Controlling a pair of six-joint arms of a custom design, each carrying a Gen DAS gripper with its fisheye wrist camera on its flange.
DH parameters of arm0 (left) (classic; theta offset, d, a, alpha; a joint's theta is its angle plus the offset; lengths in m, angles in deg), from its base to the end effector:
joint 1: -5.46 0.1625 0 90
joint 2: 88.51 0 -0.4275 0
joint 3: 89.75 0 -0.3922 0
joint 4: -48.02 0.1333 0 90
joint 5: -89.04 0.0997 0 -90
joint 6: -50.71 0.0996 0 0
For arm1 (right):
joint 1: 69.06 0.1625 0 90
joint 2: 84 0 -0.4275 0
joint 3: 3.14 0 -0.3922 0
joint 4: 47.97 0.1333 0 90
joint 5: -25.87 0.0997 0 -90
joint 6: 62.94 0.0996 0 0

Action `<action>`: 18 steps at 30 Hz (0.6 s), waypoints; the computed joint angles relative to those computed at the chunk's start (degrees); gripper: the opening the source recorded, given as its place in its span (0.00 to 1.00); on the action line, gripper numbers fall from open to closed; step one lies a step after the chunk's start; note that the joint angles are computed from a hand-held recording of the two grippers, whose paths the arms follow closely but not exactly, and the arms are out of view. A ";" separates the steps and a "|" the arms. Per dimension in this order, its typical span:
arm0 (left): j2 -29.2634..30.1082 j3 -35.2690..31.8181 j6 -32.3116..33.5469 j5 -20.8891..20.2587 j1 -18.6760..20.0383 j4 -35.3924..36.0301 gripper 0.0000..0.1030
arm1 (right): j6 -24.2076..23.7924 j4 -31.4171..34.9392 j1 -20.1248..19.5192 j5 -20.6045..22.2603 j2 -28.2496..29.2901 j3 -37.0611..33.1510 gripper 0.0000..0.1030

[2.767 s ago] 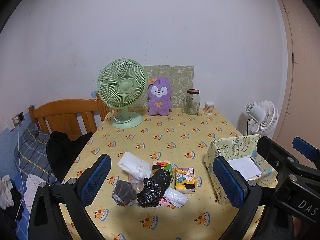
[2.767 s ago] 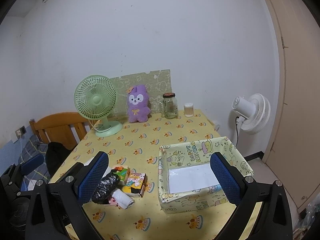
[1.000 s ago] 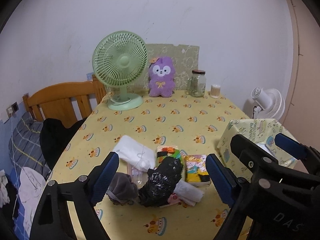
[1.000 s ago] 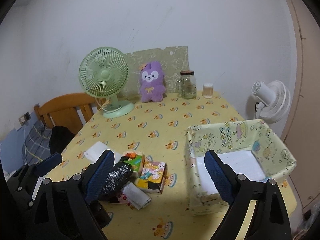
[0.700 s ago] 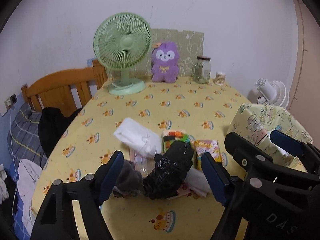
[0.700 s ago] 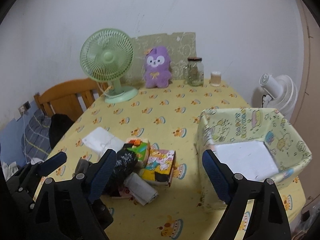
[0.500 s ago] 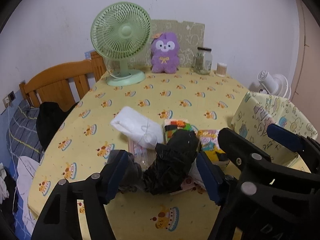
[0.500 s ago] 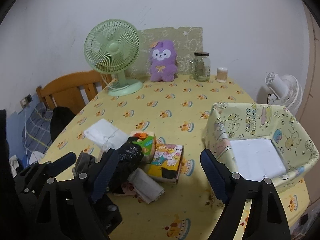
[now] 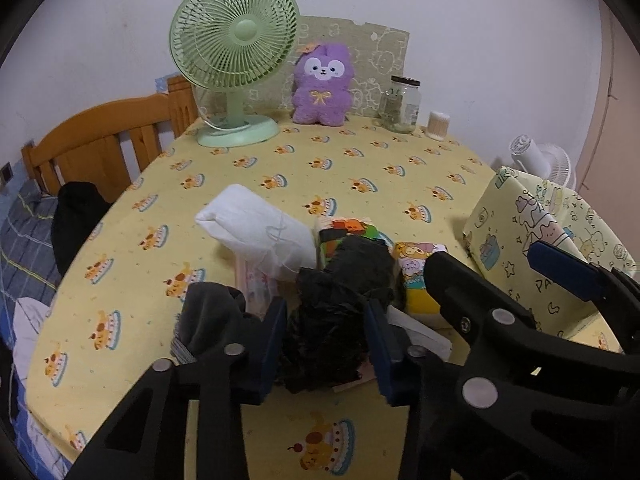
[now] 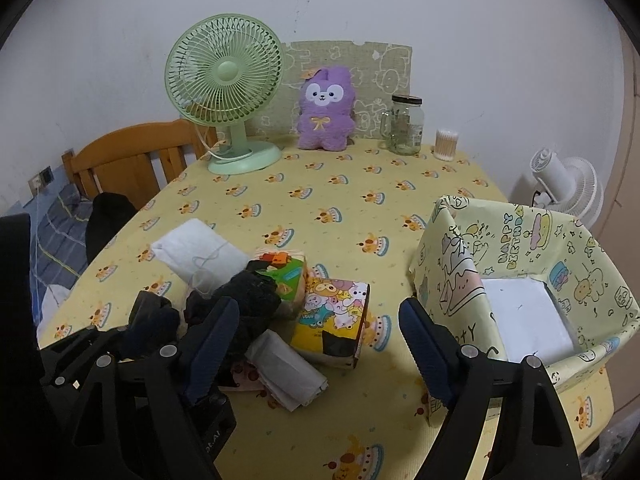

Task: Organize soft objects
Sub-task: 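Move both grippers down toward the pile of soft items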

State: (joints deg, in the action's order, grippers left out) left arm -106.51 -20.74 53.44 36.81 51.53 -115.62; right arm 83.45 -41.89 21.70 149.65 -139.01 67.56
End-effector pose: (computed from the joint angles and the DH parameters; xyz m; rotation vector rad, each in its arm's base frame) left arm -0.3982 -0.6934 -0.0445 0.8496 2.4108 -0.7846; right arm 0.0867 -0.6615 0.2834 0.1999 -2.0532 1.1395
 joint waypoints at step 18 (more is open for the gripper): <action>-0.65 0.89 1.50 3.99 -0.73 -5.18 0.09 | 4.49 3.87 0.77 -1.10 2.41 -3.81 0.76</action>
